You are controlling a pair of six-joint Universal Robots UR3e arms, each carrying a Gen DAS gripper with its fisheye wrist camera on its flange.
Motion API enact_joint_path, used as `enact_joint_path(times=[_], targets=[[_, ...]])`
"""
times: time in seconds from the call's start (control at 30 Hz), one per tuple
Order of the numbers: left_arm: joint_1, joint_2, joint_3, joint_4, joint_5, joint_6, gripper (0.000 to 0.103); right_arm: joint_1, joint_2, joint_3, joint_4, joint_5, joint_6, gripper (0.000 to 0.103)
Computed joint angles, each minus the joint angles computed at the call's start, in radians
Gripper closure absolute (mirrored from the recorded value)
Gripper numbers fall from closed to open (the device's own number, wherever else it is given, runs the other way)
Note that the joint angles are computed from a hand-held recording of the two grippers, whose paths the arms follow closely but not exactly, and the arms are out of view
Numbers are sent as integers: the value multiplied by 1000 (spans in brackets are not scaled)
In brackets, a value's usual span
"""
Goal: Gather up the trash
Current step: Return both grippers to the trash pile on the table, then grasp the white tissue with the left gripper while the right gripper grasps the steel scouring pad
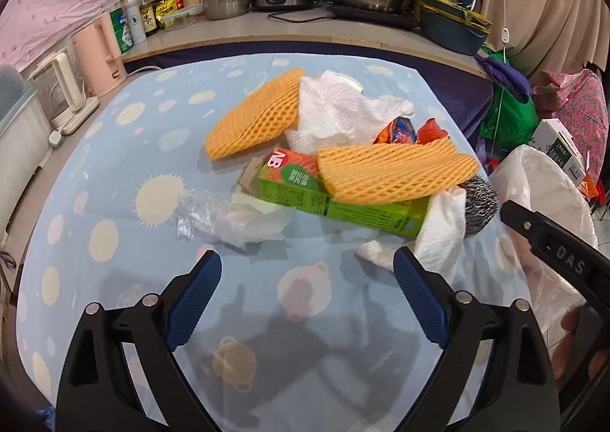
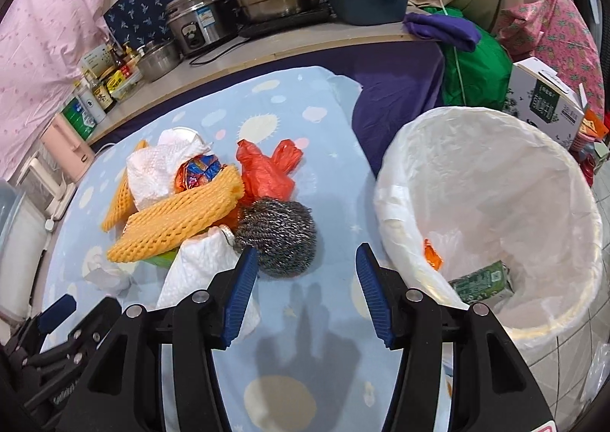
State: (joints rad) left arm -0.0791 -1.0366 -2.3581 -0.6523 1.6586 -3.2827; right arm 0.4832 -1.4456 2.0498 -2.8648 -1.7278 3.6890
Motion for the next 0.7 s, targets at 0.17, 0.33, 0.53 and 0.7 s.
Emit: enact_joint_path(times=[0.17, 0.33, 0.53, 0.7], targets=[[60, 46, -24, -33, -49, 22, 15, -6, 93, -73, -3, 23, -4, 50], [81, 58, -26, -45, -74, 32, 15, -8, 157, -118, -15, 34, -13, 50], [66, 42, -16, -41, -89, 28, 15, -2, 181, -143, -10, 48, -39, 58], [27, 12, -2, -24, -93, 8, 14, -2, 152, -101, -33, 51, -52, 67]])
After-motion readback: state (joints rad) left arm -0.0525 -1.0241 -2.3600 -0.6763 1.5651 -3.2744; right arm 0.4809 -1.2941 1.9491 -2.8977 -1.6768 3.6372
